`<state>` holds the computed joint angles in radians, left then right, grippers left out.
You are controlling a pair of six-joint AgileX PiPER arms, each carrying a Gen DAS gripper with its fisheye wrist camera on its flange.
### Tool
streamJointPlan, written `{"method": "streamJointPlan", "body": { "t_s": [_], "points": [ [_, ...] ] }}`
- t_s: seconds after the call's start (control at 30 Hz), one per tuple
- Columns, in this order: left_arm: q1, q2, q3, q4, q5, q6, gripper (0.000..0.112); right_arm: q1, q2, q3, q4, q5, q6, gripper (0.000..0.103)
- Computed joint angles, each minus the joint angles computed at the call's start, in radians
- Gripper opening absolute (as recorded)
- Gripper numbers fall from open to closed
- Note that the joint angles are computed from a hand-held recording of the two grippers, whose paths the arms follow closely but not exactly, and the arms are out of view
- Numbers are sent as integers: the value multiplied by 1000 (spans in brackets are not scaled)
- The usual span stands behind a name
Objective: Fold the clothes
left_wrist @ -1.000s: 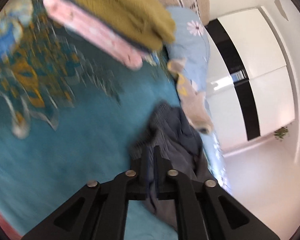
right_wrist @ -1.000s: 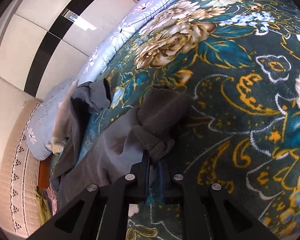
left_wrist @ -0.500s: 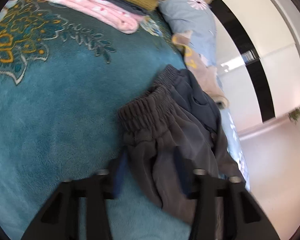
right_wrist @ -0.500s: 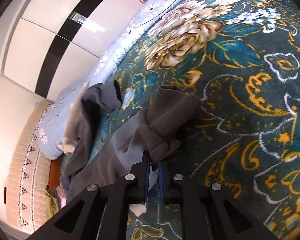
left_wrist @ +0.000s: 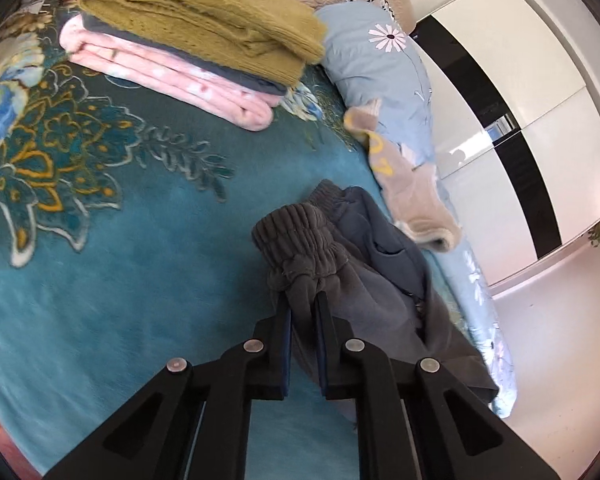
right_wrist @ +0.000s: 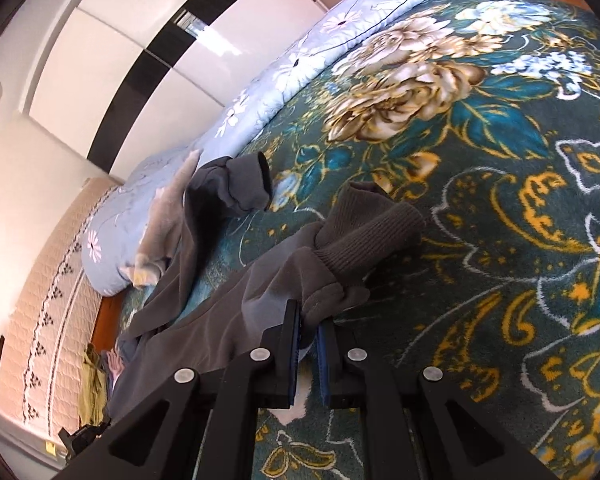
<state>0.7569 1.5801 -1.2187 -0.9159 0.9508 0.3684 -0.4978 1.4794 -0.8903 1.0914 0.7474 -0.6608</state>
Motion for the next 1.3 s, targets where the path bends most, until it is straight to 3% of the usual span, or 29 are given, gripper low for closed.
{"method": "streamJointPlan", "body": {
  "t_s": [0.13,0.33,0.4,0.47,0.57,0.7,0.9,1.07,1.2,1.3],
  "points": [
    [13,29,32,23,0,13,10,18,24,-27,-68,4,63,9],
    [57,45,-25,33,103,-27,14,15,31,-24,-67,6,72,12],
    [73,11,-45,54,105,-40,24,2,29,-18,-43,8,59,12],
    [91,-28,-52,32,99,-17,50,-23,30,-15,-6,32,34,13],
    [98,-94,-43,-36,92,56,62,-52,31,-28,-9,63,56,22],
    [28,-188,24,-142,0,183,78,-101,-44,-47,-97,4,153,54],
    [-227,-179,25,-96,-78,130,79,-180,-93,-55,-38,-3,123,67],
    [-462,-212,111,-54,-325,18,79,-139,-52,-63,125,22,-2,74],
    [-623,-190,110,117,-494,-168,79,-13,-27,-111,146,-104,-8,78],
    [-664,-150,109,94,-539,-185,79,110,25,-198,102,-187,24,78]
  ]
}}
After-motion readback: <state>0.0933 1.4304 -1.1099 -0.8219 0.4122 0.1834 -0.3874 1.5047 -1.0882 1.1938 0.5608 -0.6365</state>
